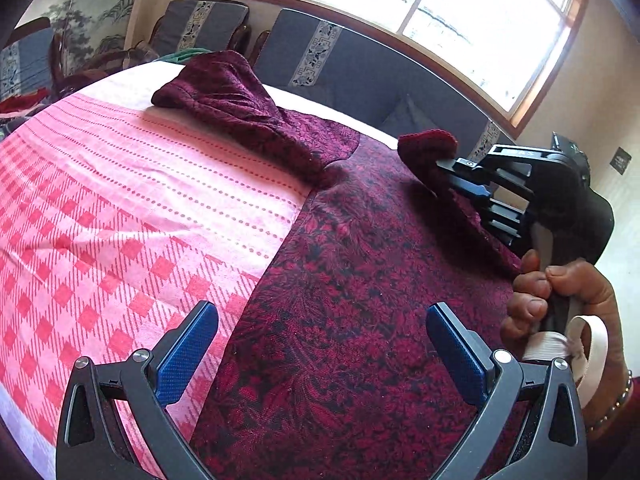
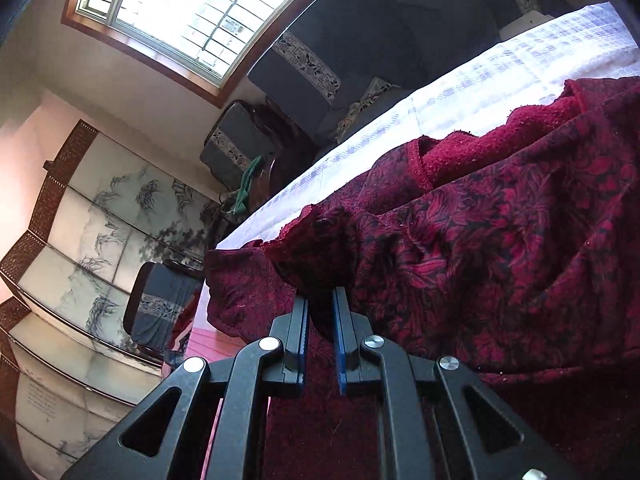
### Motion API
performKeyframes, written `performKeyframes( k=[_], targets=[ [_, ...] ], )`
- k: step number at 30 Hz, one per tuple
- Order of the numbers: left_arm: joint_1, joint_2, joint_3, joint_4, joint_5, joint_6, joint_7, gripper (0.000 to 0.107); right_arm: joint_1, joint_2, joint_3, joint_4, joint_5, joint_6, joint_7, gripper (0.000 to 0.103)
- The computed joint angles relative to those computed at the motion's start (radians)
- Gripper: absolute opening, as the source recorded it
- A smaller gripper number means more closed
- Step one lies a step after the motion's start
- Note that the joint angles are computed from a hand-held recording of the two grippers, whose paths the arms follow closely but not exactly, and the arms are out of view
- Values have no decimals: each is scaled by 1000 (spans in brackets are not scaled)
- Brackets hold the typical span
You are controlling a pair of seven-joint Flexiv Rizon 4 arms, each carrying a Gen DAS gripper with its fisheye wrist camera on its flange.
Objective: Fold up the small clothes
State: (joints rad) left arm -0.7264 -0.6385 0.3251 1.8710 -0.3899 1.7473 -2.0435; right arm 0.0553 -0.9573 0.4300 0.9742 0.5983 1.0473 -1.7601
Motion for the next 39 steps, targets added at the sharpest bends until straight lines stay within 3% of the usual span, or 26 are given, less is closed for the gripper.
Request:
performKeyframes(
  k=[5,11,16,19,22,26,28,30,33,36,39],
  targets=[
    [-6,1,1,-6,6,0,6,103,13,-4,-1,-1,-1,20,10,12],
    [11,4,-19,-3,0,5,1,103,19,-37,2,-40,-13,-59,21,19],
    [0,0,-3,-7,1,-6,0,103,-62,-25,79,-36,91,-167,-80,53],
    [4,-1,-1,-8,2,-9,-11,103,-115,47,91,45,166,-146,-207,62],
    [2,0,4,-5,5,-11,-19,103,-150,133,51,137,202,-97,-261,62],
    [-10,-1,21,-7,11,-24,-29,103,-86,218,-134,262,55,47,-147,61],
    [-10,-2,24,-9,18,-30,-36,103,-58,220,-210,295,-41,80,-51,46],
    [-9,-3,26,-14,25,-40,-43,103,-77,198,-219,286,-92,29,-5,37],
    [-10,-6,34,-20,38,-52,-62,103,-78,165,-215,275,-187,-39,24,36],
    [-1,-4,30,-18,52,-53,-84,103,-42,187,-230,331,-273,55,59,36],
    [4,-2,29,-18,66,-57,-98,103,-73,190,-117,306,-258,96,-37,36]
  ],
)
